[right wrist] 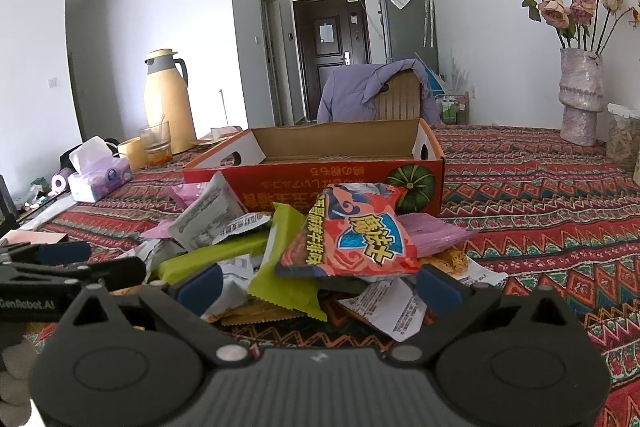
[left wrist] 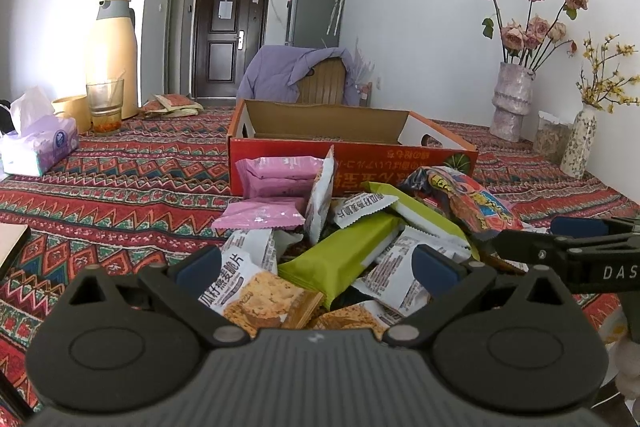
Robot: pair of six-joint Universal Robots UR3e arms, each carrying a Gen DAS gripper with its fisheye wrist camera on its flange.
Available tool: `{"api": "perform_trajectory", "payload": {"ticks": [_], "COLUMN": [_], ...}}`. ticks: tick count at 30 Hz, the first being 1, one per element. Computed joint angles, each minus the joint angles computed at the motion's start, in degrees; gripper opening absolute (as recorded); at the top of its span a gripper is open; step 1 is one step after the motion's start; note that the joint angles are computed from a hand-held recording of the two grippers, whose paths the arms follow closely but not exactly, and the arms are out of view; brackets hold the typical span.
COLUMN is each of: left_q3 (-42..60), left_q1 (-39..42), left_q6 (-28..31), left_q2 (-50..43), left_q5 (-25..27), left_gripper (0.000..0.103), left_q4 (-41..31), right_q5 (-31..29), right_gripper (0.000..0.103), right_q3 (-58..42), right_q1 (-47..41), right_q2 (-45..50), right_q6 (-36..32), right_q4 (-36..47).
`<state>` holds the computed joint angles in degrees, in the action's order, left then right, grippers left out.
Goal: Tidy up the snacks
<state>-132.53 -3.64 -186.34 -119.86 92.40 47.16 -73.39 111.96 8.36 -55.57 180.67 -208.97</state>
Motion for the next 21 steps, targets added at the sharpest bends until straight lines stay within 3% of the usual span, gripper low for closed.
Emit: {"api": "perform_trajectory", "payload": {"ticks": [21], "left_q3": [-0.18], "left_q1": [0.06], "left_q6": [-0.04], "left_q2": [-0.38], "left_q5": [-0.01], "left_gripper": [0.103], "left_q4": [0.86], "right_q5": [0.05], "right_gripper": [0.103], "right_q3": [-0.01], "right_q1": [-0.03], "right_q2": [-0.02], "right_q6": [-0.20], "right_q4": [0.15]}}
